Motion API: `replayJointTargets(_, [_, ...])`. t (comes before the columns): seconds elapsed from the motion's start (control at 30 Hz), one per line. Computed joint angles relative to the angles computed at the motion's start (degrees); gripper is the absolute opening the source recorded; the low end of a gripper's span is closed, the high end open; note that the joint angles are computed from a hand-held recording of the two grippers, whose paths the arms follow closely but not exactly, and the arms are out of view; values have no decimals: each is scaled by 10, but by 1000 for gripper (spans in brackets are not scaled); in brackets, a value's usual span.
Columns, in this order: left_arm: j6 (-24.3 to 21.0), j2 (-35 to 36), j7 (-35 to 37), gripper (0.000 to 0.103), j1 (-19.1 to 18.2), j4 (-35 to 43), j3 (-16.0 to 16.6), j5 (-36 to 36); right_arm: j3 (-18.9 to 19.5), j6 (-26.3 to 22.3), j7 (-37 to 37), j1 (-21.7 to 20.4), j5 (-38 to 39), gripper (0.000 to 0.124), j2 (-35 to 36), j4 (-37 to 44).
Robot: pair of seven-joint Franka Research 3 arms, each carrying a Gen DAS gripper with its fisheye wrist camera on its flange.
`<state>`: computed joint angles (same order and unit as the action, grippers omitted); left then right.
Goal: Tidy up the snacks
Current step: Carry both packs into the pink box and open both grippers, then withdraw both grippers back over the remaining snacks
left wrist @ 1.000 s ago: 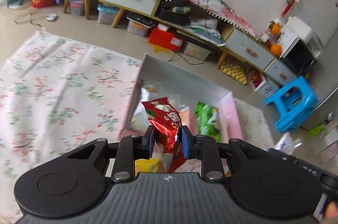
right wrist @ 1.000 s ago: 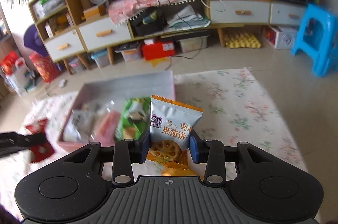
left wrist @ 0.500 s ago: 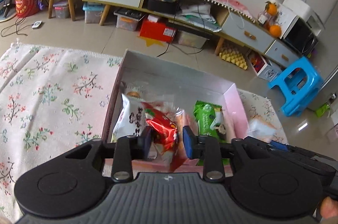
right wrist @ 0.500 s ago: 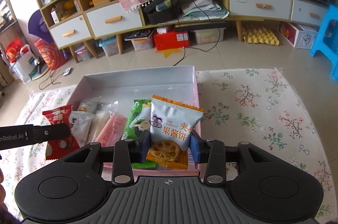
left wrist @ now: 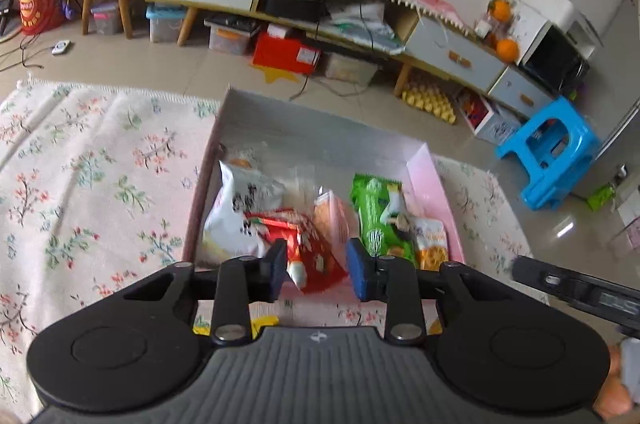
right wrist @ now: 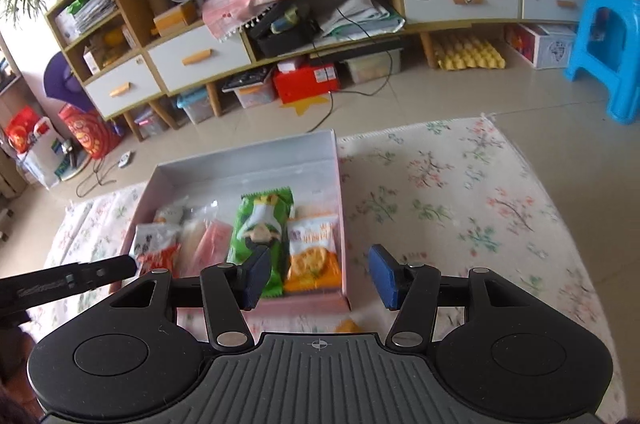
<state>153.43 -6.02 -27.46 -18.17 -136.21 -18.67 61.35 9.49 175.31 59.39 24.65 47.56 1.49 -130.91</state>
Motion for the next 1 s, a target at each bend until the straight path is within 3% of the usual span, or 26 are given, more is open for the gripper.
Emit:
replayJointTargets(0.17, [-78,42,105,11,-17,37,5,-110,-9,-27,-148,22,180,54,-55,-17])
replayJointTargets(0.3, [-147,27,122,11,-32,46,-1,-120,-20,-22,-172,35,201,54,-74,-28])
replayJointTargets(0.43, [-129,-7,93,13,-32,17,-1,-118,-30,-44,-159,35,189,54,-81,-32])
replayJointTargets(0.63, [-138,-47,59,26,-35,-4,-22,-151,-42,-61,-185,38,224,54,-109,-49])
replayJointTargets(0.8, [-231,-56,68,32,-59,22,-48,-200,-37,-29,-163,38,167,63,-142,-93])
replayJointTargets(0.9, [-228,-63,50,47,-71,19,-56,-199,-64,-74,-186,51,164,73,-178,-126])
replayJointTargets(1.0, [-227,-49,59,59,-86,28,-62,-209,-50,-130,-117,15,48,79,-190,-147])
